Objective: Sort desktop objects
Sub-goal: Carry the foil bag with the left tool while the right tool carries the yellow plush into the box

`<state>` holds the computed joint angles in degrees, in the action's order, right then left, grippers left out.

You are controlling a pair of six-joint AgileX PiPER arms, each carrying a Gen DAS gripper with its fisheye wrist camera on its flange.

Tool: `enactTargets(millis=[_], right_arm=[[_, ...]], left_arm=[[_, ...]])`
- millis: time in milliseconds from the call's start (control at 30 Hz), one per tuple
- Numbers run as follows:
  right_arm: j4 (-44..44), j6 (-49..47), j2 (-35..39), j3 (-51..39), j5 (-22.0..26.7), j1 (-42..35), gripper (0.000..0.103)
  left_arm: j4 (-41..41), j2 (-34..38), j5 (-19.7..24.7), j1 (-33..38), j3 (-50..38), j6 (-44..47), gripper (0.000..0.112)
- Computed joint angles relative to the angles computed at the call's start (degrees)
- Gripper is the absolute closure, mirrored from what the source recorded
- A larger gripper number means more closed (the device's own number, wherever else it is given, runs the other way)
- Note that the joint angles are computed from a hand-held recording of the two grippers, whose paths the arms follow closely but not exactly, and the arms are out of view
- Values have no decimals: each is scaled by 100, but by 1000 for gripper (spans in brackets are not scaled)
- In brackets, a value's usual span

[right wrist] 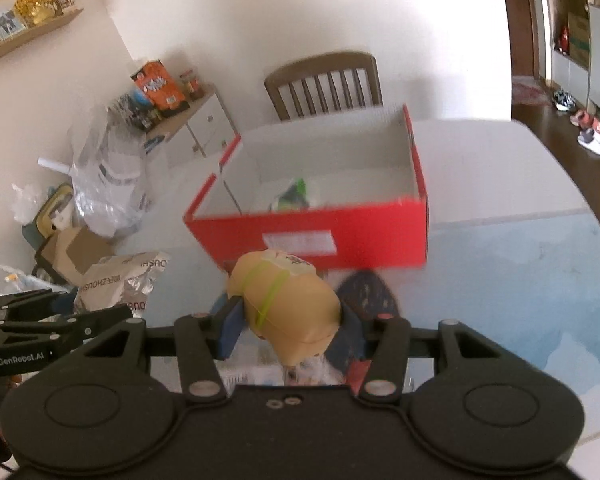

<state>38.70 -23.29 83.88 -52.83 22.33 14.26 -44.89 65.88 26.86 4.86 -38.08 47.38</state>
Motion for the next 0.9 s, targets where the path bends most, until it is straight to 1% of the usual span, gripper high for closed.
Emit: enactTargets(millis=[167,267,467,733,900], right_arm=[[-177,-22,355,-623,85,-154,51],[-267,-30,625,-994,184,-260,51],[-672,152,1213,-1801,278,-260,51],[-1438,676,2106,-2903,260,-104,51],[-1802,951,2684,-3606,451,-106,51]], left_arm=[[-17,524,-148,-168,-598,41,60],[133,886,-225,-306,-1008,-80,60],[601,1880,-197,-490,-2124,-536,60],[1477,3301,27,-616,-3705,-1382,60],[1762,4091,345,-623,-4616,-1625,60]])
